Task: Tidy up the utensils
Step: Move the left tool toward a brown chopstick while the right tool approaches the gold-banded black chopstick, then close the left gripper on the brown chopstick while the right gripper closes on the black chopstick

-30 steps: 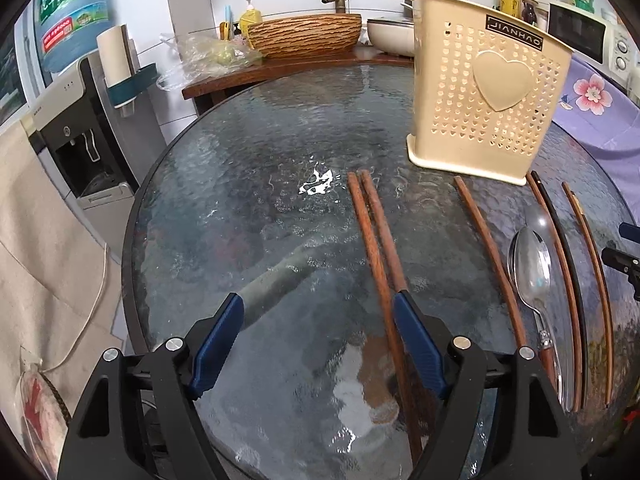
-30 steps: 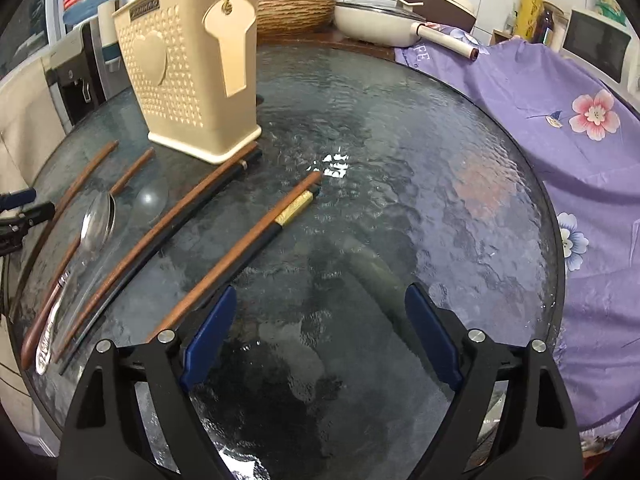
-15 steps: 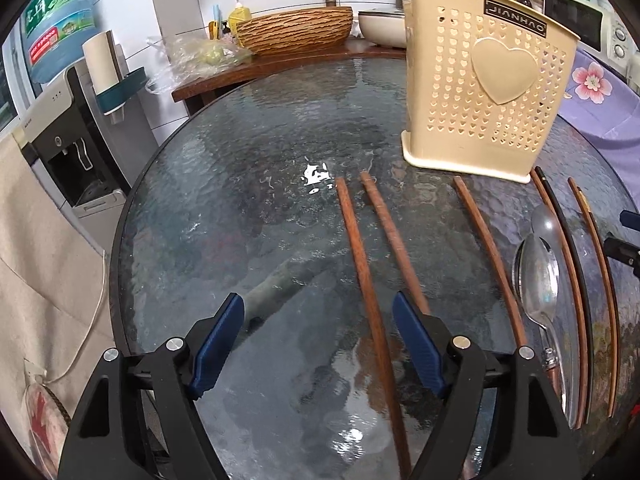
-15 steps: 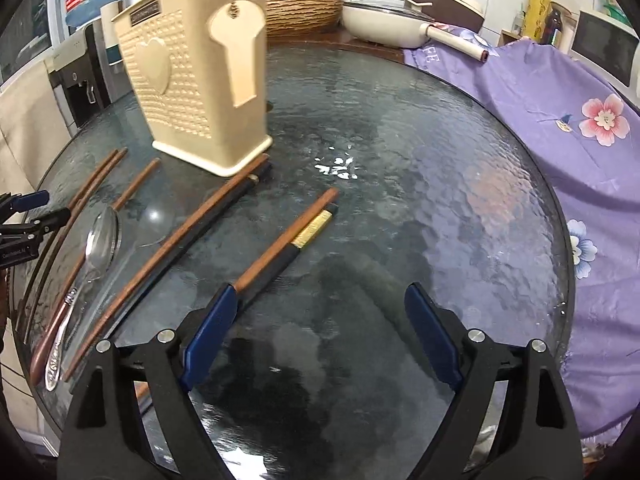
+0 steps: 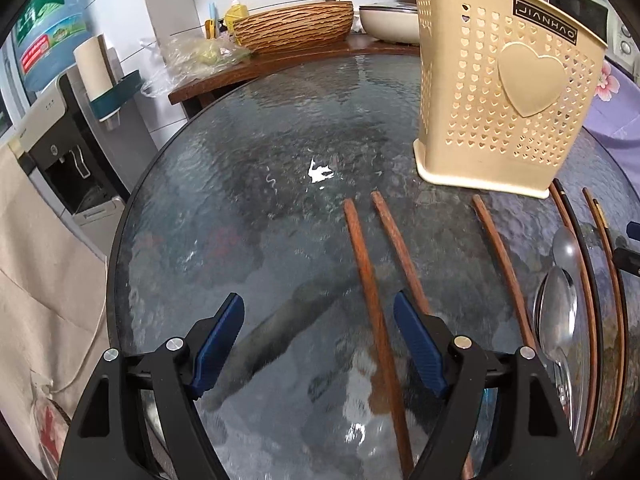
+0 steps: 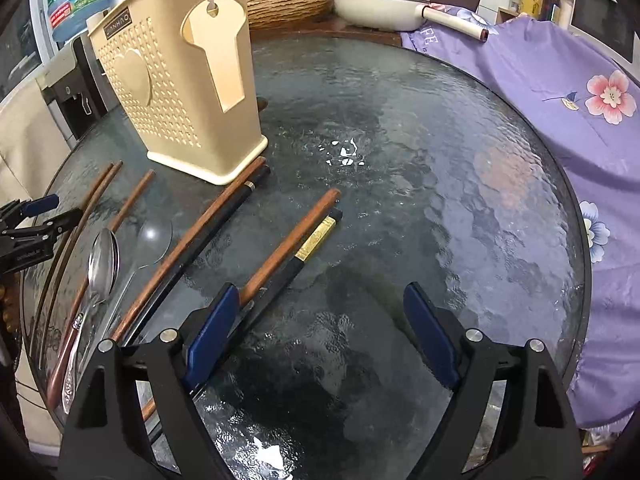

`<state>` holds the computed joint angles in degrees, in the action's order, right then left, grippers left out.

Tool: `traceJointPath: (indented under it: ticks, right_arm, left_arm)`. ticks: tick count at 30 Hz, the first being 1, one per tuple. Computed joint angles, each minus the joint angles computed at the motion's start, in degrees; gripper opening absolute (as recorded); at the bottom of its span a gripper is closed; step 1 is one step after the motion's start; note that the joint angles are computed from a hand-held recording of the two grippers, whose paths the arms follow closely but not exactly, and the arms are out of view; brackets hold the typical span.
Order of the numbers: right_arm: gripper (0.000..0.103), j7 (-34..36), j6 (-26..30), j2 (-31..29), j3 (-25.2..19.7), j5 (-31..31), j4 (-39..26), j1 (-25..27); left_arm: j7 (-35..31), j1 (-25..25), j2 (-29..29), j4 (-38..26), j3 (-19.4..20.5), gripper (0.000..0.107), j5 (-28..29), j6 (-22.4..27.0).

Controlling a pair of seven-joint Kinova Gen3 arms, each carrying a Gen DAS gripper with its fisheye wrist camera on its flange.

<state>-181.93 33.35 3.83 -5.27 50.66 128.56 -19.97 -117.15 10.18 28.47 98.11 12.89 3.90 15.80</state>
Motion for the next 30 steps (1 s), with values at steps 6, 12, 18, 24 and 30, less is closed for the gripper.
traceJointPath:
  ticks: [6, 12, 18, 24, 30]
  right_arm:
    - [0.076, 6.1, -0.8, -1.5, 1.0, -4.3, 0.8, 2.7]
    - [0.069, 12.5, -1.3, -0.5, 1.6, -8.6, -1.5, 4.9]
    - [0.052, 20.0, -0.9, 0.6, 2.3, -14.0, -4.4, 5.7]
    - [0.036, 23.5, -0.7, 1.4, 3.4, -17.5, -6.4, 6.3]
    - [0.022, 27.6, -1.5, 2.3, 4.6, -21.0, -8.0, 7.8]
  left_arm:
    - [1.6, 1.8, 1.2, -3.0, -2.2, 0.075, -1.6, 2.0]
    - [2.9, 4.1, 2.3, -6.0, -3.9, 0.073, -2.8, 4.8]
    - [3.7, 5.0, 3.7, -9.8, -4.1, 0.073, -3.2, 9.2]
    - [3.9, 5.1, 4.8, -12.5, -3.2, 0.052, -1.9, 12.3]
    - [5.3, 8.0, 5.4, -14.3, -4.5, 0.028, -3.5, 14.0]
